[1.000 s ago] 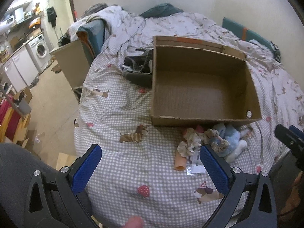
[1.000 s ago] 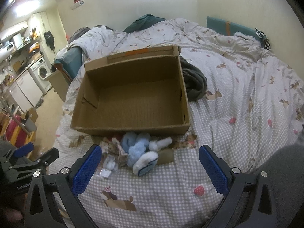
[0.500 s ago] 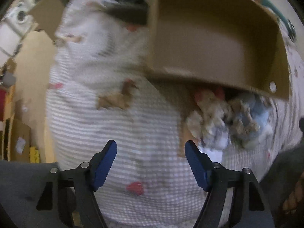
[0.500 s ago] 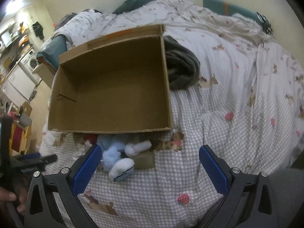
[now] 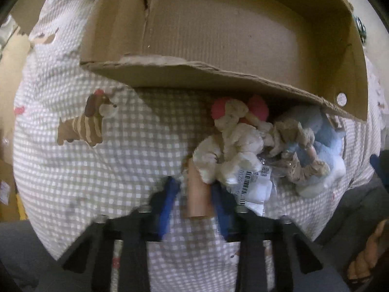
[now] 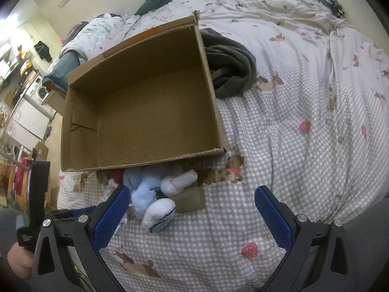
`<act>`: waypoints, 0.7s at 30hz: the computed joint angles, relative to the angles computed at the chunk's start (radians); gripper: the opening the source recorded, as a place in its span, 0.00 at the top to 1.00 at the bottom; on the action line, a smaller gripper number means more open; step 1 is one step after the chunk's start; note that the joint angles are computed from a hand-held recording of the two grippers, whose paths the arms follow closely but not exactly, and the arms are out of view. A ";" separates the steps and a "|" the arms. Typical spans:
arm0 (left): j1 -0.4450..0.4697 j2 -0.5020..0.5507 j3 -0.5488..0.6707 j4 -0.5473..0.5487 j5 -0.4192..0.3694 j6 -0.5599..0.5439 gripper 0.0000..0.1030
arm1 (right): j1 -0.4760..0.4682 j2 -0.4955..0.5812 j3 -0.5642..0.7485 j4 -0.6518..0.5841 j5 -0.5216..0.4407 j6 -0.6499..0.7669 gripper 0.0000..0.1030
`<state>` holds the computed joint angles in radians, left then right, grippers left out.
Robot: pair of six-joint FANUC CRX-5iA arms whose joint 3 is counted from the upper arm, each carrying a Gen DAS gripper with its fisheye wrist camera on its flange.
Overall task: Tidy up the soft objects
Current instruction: 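Grasp the peach foam tube with the left gripper while the right grasps the blue plush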
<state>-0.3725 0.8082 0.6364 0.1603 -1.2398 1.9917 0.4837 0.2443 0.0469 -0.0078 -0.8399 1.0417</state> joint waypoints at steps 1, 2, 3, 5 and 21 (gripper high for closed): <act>0.007 -0.011 -0.024 0.021 0.018 -0.007 0.89 | -0.001 0.002 0.002 -0.003 -0.001 0.001 0.00; 0.010 -0.024 -0.045 0.026 0.033 -0.011 0.91 | -0.004 0.005 0.005 -0.007 -0.002 0.004 0.00; 0.013 -0.039 -0.066 0.032 0.045 -0.020 0.92 | -0.004 0.007 0.007 -0.009 -0.003 0.005 0.00; 0.027 -0.085 -0.129 0.056 0.068 -0.037 0.93 | -0.008 0.011 0.013 -0.022 -0.009 0.013 0.00; 0.056 -0.438 -0.447 -0.099 0.171 0.056 0.93 | -0.107 0.078 0.163 -0.384 -0.175 0.257 0.13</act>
